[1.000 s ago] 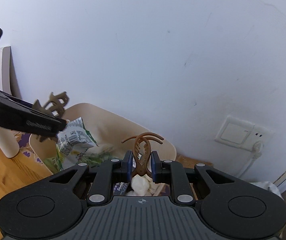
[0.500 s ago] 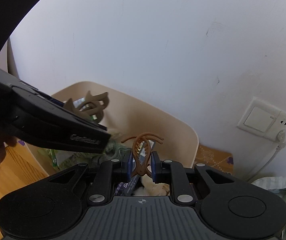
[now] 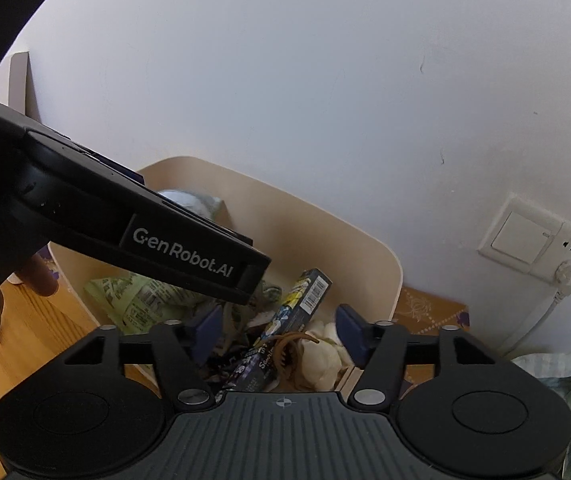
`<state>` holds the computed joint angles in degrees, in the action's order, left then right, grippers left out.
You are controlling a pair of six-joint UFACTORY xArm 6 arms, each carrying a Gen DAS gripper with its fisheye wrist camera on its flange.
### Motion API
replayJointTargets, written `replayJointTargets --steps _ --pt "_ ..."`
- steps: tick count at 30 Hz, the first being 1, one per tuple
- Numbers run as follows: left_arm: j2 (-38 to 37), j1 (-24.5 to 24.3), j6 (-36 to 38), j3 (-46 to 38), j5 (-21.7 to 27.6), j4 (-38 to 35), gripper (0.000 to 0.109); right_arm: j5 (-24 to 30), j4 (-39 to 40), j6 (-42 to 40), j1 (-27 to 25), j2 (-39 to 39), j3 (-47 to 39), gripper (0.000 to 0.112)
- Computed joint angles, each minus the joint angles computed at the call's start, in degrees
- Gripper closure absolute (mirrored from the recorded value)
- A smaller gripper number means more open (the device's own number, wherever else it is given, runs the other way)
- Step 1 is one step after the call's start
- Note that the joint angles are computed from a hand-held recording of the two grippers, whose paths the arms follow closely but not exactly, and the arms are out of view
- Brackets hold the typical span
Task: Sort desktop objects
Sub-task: 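Carry the claw clip over the basket and open the left gripper, then move both grippers back to the black box and patterned tissue pack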
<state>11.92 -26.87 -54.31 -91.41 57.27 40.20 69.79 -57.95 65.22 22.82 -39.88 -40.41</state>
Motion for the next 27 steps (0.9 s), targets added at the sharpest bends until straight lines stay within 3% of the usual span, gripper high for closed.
replayJointTargets --steps 12,18,27 --pt "-8.3 -1.4 -2.0 6.2 -0.1 3.3 0.012 10.7 -2.8 5.0 11.8 0.7 -1.7 0.031" --pt "-16.2 -3.2 -4.7 13.6 0.3 2.8 0.012 18.7 -6.1 10.6 21.8 0.3 -0.5 0.010" --pt "-27.2 -7.5 -9.8 25.6 5.5 2.2 0.012 22.3 -1.0 12.9 27.9 1.9 0.4 0.009"
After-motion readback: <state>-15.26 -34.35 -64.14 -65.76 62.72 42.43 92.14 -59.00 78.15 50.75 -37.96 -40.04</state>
